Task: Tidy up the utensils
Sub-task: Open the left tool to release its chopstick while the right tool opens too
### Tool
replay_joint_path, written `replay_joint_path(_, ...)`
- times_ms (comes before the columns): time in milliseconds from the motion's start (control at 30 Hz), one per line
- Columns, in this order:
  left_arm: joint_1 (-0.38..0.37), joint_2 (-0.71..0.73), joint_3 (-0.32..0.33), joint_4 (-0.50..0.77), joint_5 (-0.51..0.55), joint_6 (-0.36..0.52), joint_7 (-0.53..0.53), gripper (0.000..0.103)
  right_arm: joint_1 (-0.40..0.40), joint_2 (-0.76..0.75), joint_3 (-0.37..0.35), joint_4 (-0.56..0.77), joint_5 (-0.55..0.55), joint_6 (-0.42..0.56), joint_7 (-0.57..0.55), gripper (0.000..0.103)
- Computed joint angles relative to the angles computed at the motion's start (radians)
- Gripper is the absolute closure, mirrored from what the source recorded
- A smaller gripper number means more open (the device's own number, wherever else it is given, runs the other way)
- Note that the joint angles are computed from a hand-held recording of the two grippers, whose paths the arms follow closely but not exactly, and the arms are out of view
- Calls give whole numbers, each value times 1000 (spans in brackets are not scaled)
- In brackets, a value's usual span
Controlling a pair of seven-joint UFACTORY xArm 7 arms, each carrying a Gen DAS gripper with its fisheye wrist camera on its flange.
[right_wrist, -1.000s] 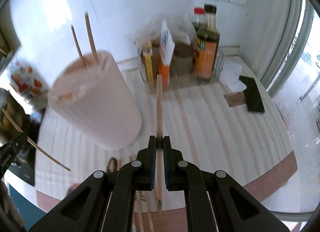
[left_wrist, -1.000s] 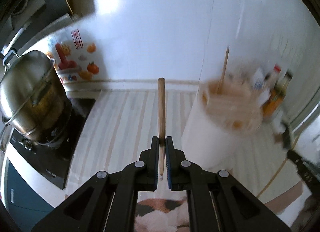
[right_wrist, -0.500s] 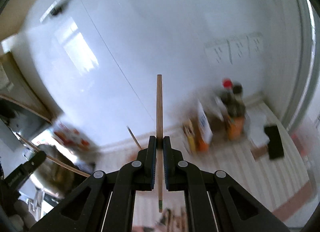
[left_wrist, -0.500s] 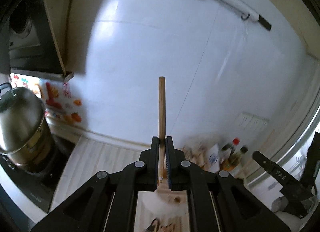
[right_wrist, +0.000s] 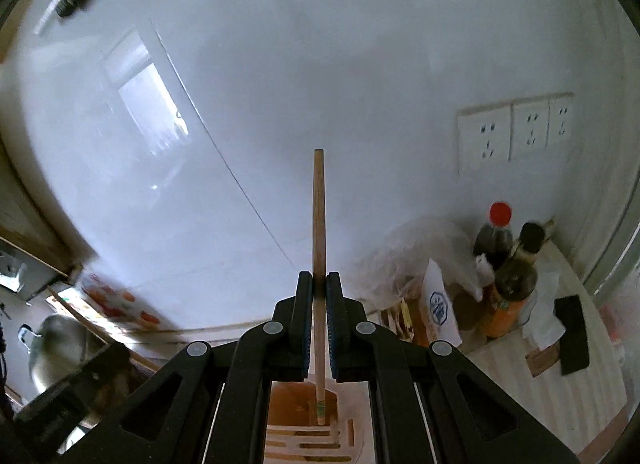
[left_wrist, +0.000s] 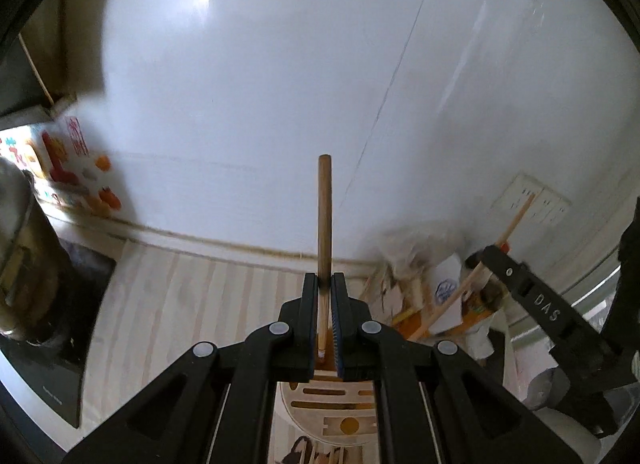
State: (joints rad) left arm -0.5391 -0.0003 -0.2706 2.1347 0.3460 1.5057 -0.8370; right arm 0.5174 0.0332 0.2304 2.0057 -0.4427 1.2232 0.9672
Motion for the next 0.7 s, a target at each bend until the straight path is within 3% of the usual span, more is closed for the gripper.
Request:
replay_joint_path(167, 16, -13, 9, -37, -68, -13, 12, 98, -21, -19, -5, -82, 55, -40, -14, 96)
replay_joint_path(300, -27, 44, -16, 97, 16, 89, 22, 91, -43, -26, -9, -104, 175, -47, -74, 95)
replay_joint_path(333, -43, 52, -13, 117, 42, 107, 25, 83, -46, -28, -9, -103, 194, -37, -84, 95)
replay_joint_path(367, -64, 58, -14, 144, 82, 132, 28, 63, -50, -37, -9, -111, 207, -34, -87, 93)
replay_joint_path(433, -96, 57, -6, 169, 140, 172, 28, 32, -56, -53, -6, -118, 212, -21, -82, 77)
replay_joint_path(467, -98, 21, 4, 126, 155, 155, 19, 27, -60, -73, -5, -131, 214, -21, -75, 65)
replay_joint_path(500, -93, -2, 1, 100, 167, 148, 13, 27, -66, -87, -3, -143, 212, -22, -71, 59)
replay_joint_path(533, -86, -14, -7, 91, 178, 152, 13, 24, -71, -101, 2, -144, 202, -9, -64, 59)
replay_joint_path(633, -52, -80, -30, 6, 189, 170, 9, 1, -89, -144, 22, -146, 183, 32, -47, 55)
replay_joint_path(700, -28, -124, -46, -58, 182, 171, 3, 0, -98, -183, 41, -161, 162, 70, -32, 49)
